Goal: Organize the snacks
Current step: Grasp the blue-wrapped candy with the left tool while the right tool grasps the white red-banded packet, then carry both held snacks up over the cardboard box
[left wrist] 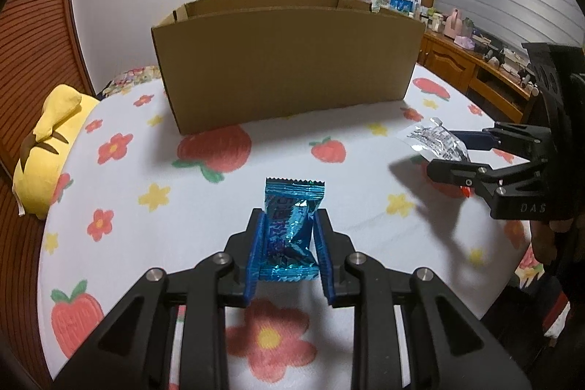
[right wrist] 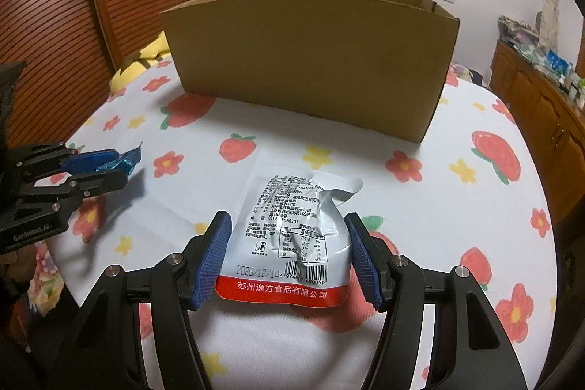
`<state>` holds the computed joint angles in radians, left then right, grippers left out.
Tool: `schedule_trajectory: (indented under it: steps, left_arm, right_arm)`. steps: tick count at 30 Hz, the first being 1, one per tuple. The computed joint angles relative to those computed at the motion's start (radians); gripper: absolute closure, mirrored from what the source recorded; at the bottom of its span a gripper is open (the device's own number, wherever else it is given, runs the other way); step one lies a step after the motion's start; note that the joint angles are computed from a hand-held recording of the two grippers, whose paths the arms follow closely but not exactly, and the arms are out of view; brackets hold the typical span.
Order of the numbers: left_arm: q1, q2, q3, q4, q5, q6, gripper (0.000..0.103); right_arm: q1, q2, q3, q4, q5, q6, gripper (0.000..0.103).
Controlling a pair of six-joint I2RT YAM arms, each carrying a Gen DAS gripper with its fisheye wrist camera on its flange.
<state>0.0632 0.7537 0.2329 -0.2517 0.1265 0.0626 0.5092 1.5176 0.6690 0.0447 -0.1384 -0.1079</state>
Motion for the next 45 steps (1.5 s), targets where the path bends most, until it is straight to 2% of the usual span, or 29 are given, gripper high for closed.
schedule_trajectory:
  steps: [11,22,27,34,45]
  left_arm:
    - [-0.014,0.059,0.098,0.025,0.006,-0.017,0.081]
    - [-0.026,0.189,0.193,0.07,0.016,-0.011,0.084]
    - [-0.026,0.183,0.239,0.046,0.033,-0.019,0.084]
    - [-0.023,0.258,0.372,0.045,0.024,-0.004,0.084]
    - [0.024,0.511,0.591,0.088,0.027,0.019,0.083]
  right_arm:
    - [-0.013,-0.082,0.009,-0.026,-0.021,-0.006,0.038]
    - [-0.047,-0.128,0.106,-0.077,-0.065,-0.033,0.038]
    - [-0.057,-0.122,0.137,-0.086,-0.082,-0.041,0.038]
    - [-0.073,-0.068,0.247,-0.105,-0.104,-0.061,0.038]
    - [-0.093,0.152,0.511,-0.139,-0.107,-0.076,0.038]
